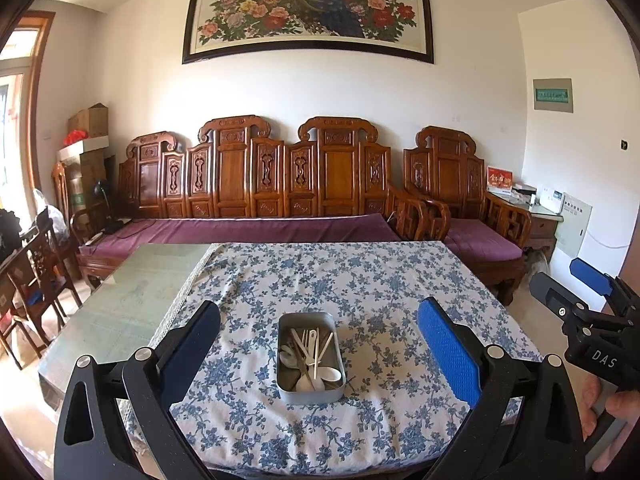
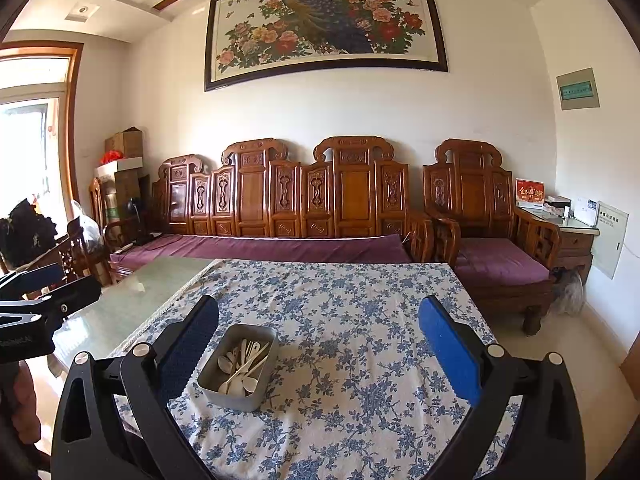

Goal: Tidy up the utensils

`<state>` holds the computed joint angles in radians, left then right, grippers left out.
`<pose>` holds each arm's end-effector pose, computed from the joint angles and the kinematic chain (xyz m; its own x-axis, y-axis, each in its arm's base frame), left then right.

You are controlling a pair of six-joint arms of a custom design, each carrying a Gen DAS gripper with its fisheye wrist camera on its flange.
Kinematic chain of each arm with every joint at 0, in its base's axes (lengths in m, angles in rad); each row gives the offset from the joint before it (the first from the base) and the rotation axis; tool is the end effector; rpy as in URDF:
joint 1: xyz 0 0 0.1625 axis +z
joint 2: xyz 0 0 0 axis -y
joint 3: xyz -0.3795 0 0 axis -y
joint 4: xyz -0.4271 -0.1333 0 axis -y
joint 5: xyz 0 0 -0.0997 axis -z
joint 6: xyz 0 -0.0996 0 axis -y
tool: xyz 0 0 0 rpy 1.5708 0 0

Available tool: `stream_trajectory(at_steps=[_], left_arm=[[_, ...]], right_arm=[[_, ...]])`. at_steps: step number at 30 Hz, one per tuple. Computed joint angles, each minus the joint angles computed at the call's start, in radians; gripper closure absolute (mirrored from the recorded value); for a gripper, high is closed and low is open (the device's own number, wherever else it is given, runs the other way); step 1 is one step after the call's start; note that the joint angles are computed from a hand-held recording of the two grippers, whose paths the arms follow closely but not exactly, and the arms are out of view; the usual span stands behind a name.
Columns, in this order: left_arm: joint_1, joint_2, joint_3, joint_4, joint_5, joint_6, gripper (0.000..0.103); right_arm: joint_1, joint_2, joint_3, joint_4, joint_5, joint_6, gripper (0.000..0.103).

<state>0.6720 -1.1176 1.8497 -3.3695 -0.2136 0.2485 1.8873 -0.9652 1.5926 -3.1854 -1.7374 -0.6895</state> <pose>-0.2872 -0.5232 0.2953 -0.6840 -0.2816 -0.6730 0.5636 0.3817 -0.7326 0.3284 -0.6276 0.2529 -0.6472 -0.4685 0.6014 -0.7559 0.2924 -0.5857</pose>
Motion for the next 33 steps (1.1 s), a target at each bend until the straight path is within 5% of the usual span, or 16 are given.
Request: stream_trajectory(at_steps=[33], left_arm=[[-0.01, 0.011, -0.009, -0.041, 0.0, 0.034, 0.008]], right_arm=[[0.006, 0.003, 0.005, -0.017, 0.002, 0.002, 0.002]])
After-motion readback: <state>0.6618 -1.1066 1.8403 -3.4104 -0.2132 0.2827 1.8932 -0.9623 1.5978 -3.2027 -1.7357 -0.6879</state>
